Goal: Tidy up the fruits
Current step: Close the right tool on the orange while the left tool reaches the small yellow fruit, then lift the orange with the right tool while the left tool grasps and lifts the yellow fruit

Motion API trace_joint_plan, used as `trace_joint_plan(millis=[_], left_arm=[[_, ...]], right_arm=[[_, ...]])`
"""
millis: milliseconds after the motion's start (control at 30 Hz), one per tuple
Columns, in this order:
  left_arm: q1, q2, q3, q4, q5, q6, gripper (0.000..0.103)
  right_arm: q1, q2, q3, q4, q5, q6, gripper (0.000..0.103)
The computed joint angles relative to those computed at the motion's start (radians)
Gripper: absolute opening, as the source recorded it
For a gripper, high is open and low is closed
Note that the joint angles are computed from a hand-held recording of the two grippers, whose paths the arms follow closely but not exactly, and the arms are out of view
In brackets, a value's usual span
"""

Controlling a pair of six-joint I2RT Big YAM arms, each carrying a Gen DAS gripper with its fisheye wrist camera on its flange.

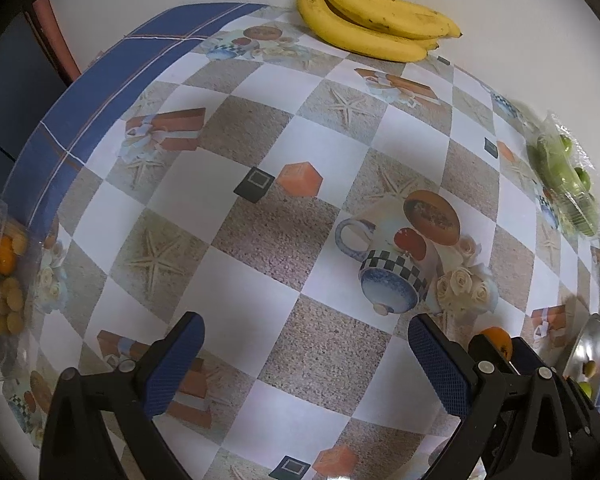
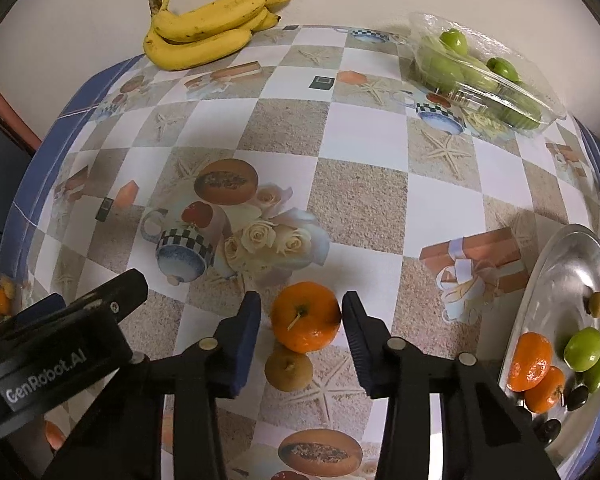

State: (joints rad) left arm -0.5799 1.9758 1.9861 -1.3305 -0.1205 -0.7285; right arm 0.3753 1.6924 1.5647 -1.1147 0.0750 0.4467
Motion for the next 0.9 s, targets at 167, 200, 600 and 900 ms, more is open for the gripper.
trace_joint_plan(millis=[167, 200, 600, 900], left_arm=[[0.001, 0.005, 0.005, -0.007, 0.027, -0.005, 0.103], [0.003, 0.005, 0.004, -0.006, 0.042, -0.012, 0.103], [0.001, -0.044, -0.064, 0.079, 0.157, -0.054, 0.101], [-0.054, 0.005, 0.005, 0.068, 0.221, 0.028, 0.086]], right_arm=[[0.003, 0.004, 0.007, -0.011, 0.018, 0.004, 0.037], [0.001, 0.003, 0.005, -0.009, 0.014, 0.009, 0.037], [-0.019, -0.102, -0.077, 0.019, 0.009, 0.035, 0.036], [-0.067, -0.219, -0.180, 0.024, 0.008, 0.061, 0.036]])
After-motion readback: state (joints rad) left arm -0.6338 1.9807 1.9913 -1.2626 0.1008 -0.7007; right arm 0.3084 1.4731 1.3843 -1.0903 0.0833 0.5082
